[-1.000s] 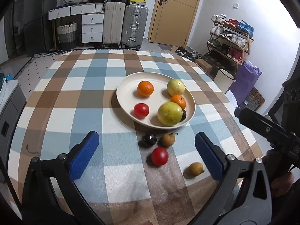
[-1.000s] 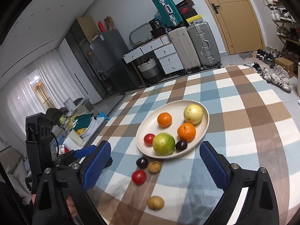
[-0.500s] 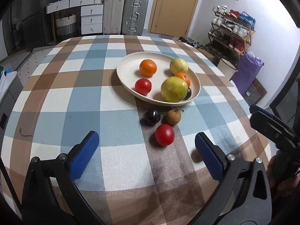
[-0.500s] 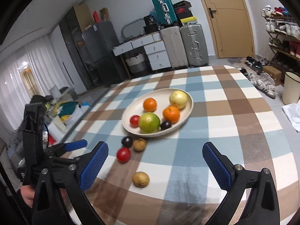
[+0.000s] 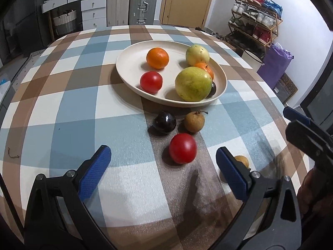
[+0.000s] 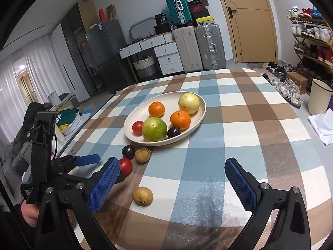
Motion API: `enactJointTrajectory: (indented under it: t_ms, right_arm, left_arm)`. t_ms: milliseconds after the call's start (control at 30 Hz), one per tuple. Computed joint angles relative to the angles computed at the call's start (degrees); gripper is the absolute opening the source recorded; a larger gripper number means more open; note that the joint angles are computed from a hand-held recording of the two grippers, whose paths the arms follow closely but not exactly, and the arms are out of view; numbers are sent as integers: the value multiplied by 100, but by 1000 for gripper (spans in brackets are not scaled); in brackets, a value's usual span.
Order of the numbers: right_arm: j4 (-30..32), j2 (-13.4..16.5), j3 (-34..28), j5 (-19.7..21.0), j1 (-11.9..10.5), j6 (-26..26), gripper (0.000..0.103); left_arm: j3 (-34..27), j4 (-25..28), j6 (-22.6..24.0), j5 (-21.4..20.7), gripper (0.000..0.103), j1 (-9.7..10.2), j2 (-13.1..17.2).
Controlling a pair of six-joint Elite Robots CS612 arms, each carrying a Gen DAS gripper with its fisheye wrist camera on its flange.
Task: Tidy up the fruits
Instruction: 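Close the left gripper around the other red tomato and lift it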
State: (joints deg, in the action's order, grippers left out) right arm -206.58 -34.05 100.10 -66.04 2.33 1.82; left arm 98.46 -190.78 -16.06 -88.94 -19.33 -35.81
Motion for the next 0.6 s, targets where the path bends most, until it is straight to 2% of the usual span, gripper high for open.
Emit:
enactJointTrajectory:
  t_ms: [33, 67, 100, 133, 167, 267, 367, 600]
  right_arm:
    - [17, 8, -9, 37, -6, -7, 102]
    - [46, 14, -16, 90, -15, -15, 102]
    - [83, 17, -24, 128, -19, -20, 102]
    - [131, 19, -33, 157, -22, -24, 102]
    - [194, 23, -50, 199, -29, -21, 102]
    - [311, 33, -79, 277, -43, -15, 102]
    - [395, 41, -106, 278, -38, -22, 102]
    - [620, 38, -169, 325, -5, -88, 102]
  left_arm:
    - [-14, -23, -1, -36, 87, 10, 12]
    - [-41, -69, 27, -145, 67, 31, 39]
    - [-58, -87, 85, -285, 53, 57, 50]
    - [-88, -100, 186, -563, 31, 98, 71]
    - [-121, -60, 279, -770, 24, 123, 85]
    - [-126, -133, 374, -1004, 24, 148, 113]
    - [-148, -156, 184, -1315, 24, 228, 147]
    - [15, -494, 97, -1350, 24, 317, 74]
